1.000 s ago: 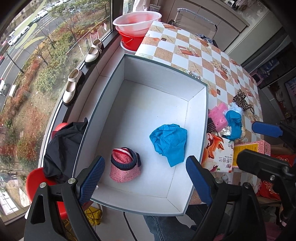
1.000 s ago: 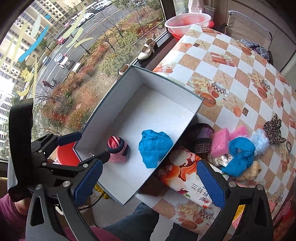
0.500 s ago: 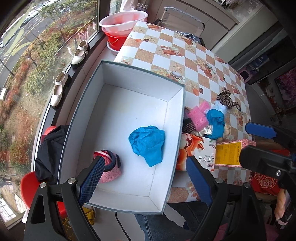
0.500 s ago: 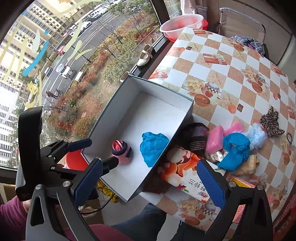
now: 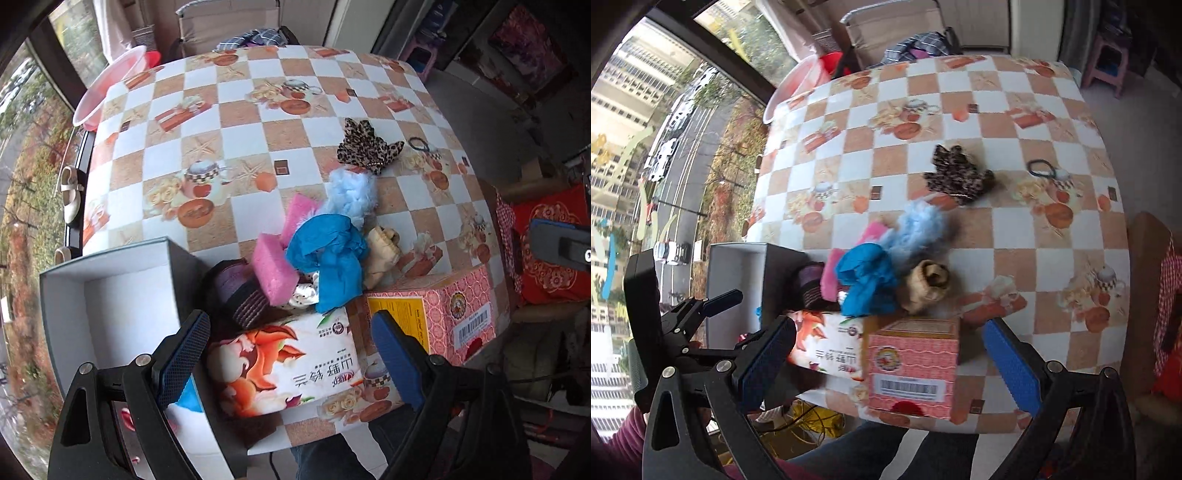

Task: Organize soft objects
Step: 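Move both tools back to the pile of soft items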

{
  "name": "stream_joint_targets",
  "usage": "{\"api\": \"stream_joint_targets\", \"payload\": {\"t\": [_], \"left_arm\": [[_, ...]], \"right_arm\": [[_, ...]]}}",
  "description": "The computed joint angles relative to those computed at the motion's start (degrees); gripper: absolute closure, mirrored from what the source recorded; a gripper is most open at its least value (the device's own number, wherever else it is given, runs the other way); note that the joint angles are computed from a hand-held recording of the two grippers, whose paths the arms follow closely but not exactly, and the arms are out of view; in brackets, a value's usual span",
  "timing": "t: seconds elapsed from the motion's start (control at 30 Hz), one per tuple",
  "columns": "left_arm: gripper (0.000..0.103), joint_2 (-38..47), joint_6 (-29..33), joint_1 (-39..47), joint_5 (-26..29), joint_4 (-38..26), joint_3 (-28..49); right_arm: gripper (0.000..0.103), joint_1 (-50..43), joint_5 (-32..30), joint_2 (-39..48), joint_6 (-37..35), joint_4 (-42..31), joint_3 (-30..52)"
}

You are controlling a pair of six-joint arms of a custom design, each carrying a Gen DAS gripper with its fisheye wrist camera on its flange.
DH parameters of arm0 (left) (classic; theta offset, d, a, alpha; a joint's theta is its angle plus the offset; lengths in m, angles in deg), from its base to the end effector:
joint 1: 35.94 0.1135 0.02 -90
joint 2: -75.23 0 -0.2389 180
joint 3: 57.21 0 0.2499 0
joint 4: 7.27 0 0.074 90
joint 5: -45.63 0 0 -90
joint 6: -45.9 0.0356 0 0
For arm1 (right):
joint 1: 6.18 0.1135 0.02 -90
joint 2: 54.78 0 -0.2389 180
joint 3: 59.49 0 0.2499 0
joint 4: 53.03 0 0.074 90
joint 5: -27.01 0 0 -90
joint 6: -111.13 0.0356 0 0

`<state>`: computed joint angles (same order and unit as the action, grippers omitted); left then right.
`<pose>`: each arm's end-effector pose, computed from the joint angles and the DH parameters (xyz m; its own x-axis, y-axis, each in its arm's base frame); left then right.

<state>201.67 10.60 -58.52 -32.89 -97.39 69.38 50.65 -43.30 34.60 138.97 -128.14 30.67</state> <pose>0.3776 -0.1647 0.1975 -0.2264 0.9603 -0.1627 0.9711 0.2095 -0.1146 0.1722 0.2415 0.2523 -0.4068 0.8992 -0.1607 0.8106 0.4365 0.3903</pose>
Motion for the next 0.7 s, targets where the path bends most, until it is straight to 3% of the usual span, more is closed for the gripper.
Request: {"api": "stream_joint_targets", "payload": {"t": [0.17, 0.33, 0.53, 0.7], "left_arm": [[0.012, 4.79, -6.23, -6.49, -2.87, 3.45, -0.48], [0.016, 10.11, -10.74, -10.98, -5.05, 4.2, 2.52], [0.02, 13.72, -13.55, -13.69, -10.1, 6.03, 2.58], [0.021, 14.23, -14.95, -14.02, -9.77, 6.37, 3.57]], "right_arm": [[0.001, 2.98, -2.41, -9.82, 8.4, 6.5, -17.01], [0.001, 3.26, -4.83, -14.36, 9.64, 14.48, -27.79], [0.001, -1.35, -7.74, -16.72, 2.88, 24.03, -36.02], [0.001, -10.86, -11.06, -16.96, -6.89, 28.88, -40.18]]}}
